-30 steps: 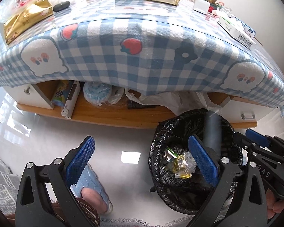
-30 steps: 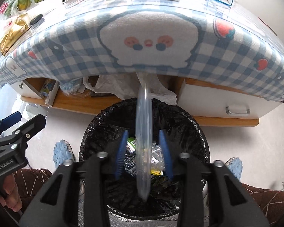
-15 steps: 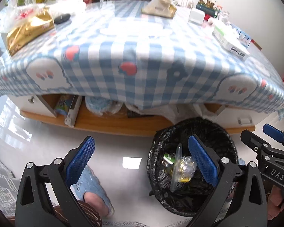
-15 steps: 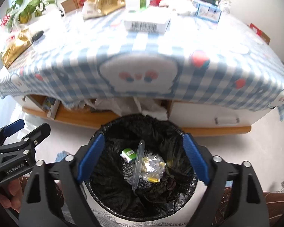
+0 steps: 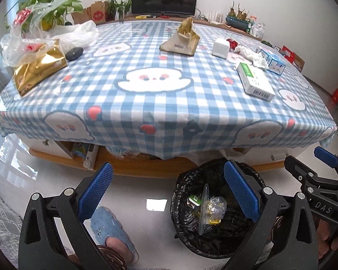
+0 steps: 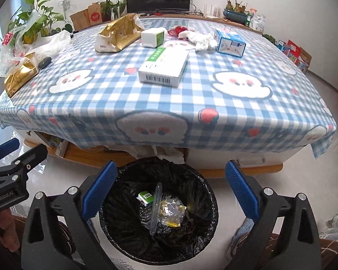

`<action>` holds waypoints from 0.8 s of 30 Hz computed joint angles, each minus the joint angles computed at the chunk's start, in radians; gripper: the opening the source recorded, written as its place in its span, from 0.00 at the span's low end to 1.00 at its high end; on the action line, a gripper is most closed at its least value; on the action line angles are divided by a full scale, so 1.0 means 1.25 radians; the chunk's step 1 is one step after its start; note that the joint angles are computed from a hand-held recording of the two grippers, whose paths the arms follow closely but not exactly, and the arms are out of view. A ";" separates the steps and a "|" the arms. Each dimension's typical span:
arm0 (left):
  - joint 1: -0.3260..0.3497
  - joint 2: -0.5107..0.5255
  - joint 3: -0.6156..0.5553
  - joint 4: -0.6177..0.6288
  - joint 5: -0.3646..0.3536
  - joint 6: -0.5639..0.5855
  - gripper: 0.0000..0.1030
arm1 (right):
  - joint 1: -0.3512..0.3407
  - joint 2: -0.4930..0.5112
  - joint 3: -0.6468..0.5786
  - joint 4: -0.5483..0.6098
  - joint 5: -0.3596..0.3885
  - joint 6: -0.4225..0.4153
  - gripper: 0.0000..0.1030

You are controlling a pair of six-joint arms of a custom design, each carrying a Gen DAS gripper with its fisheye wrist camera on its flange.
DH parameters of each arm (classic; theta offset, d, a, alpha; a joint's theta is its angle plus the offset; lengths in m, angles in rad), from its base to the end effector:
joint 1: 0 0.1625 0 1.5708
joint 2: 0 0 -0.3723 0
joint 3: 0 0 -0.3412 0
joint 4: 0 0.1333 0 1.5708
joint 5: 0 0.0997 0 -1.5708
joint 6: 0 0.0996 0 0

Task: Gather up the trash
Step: 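Raise both tools from the bin back over the table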

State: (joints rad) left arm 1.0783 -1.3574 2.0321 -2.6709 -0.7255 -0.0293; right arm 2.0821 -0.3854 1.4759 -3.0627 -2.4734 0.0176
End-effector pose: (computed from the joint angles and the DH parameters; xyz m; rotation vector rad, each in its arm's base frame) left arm -0.0360 -0.5066 0.2942 0.3136 2.3127 -0.7542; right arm 0.3507 -0.5124 -0.0180 0.3372 -2.2530 0.7324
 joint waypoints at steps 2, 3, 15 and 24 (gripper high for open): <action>-0.007 -0.004 -0.010 0.021 0.003 -0.004 0.94 | 0.004 -0.007 -0.004 0.014 -0.003 0.003 0.90; -0.012 -0.005 -0.014 0.032 0.009 -0.010 0.94 | 0.005 -0.011 -0.005 0.016 0.000 0.004 0.90; -0.037 0.010 -0.101 0.150 0.021 -0.074 0.94 | 0.021 -0.042 -0.032 0.020 -0.001 -0.016 0.90; -0.037 0.066 -0.183 0.172 0.014 -0.069 0.94 | 0.006 -0.047 -0.077 0.049 0.006 -0.023 0.90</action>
